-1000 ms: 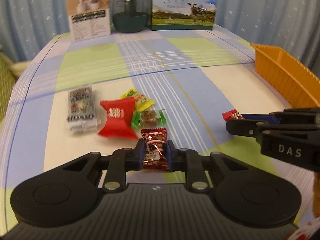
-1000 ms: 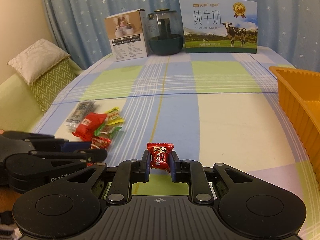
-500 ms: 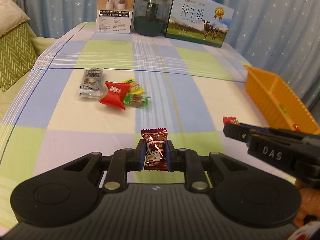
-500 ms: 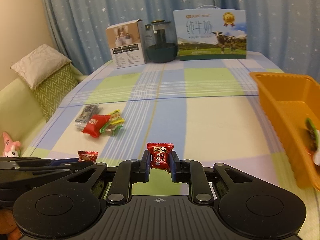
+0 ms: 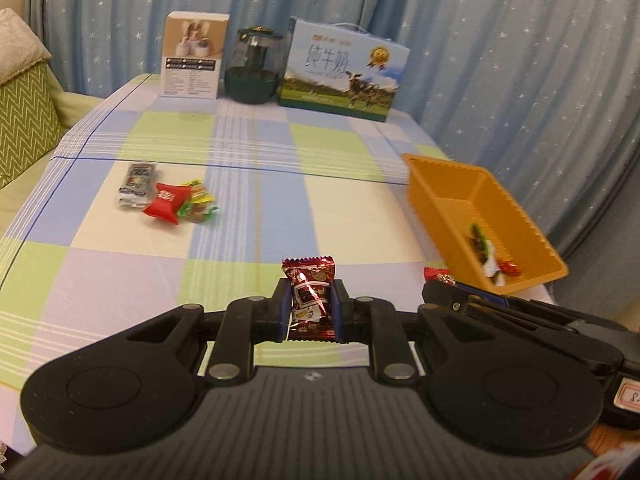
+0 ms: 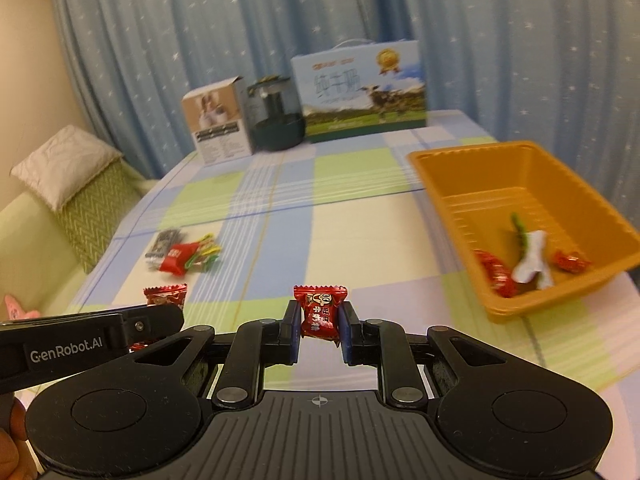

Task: Organize snacks
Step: 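Carry both held candies over the orange tray with both tools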

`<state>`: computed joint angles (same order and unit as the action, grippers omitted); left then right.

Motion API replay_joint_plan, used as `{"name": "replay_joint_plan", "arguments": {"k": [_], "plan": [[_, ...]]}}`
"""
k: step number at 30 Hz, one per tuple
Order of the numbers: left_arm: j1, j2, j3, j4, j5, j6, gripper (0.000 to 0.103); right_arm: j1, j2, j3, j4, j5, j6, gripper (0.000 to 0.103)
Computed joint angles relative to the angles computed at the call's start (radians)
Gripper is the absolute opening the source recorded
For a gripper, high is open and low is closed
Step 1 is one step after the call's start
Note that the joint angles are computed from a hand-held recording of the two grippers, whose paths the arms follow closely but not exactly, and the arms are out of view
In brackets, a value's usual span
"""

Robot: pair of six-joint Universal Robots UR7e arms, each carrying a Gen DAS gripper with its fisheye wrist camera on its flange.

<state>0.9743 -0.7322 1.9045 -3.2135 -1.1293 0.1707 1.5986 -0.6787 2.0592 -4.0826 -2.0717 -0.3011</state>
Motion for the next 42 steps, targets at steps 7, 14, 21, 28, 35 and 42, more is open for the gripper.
{"name": "replay_joint_plan", "arguments": {"k": [7, 14, 21, 28, 35, 42], "plan": [[-0.05, -0.018, 0.047, -0.018, -0.003, -0.022, 0.018, 0.007, -0.049, 0.075, -0.065, -0.026, 0.009, 0.02], [-0.083, -0.017, 0.05, -0.01, -0.022, -0.021, 0.018, 0.005, -0.09, 0.125, -0.108, -0.049, 0.015, 0.02], [-0.107, 0.01, 0.022, 0.011, -0.066, -0.025, 0.018, -0.005, -0.147, 0.159, -0.126, -0.09, 0.008, 0.02], [-0.128, 0.059, -0.03, 0.042, -0.107, -0.025, 0.018, -0.043, -0.213, 0.186, -0.113, -0.108, -0.01, 0.02], [-0.146, 0.128, -0.109, 0.079, -0.137, -0.009, 0.018, -0.099, -0.262, 0.196, -0.094, -0.087, -0.055, 0.02], [-0.153, 0.192, -0.192, 0.122, -0.162, 0.004, 0.018, -0.145, -0.294, 0.173, -0.051, -0.059, -0.082, 0.02]]}}
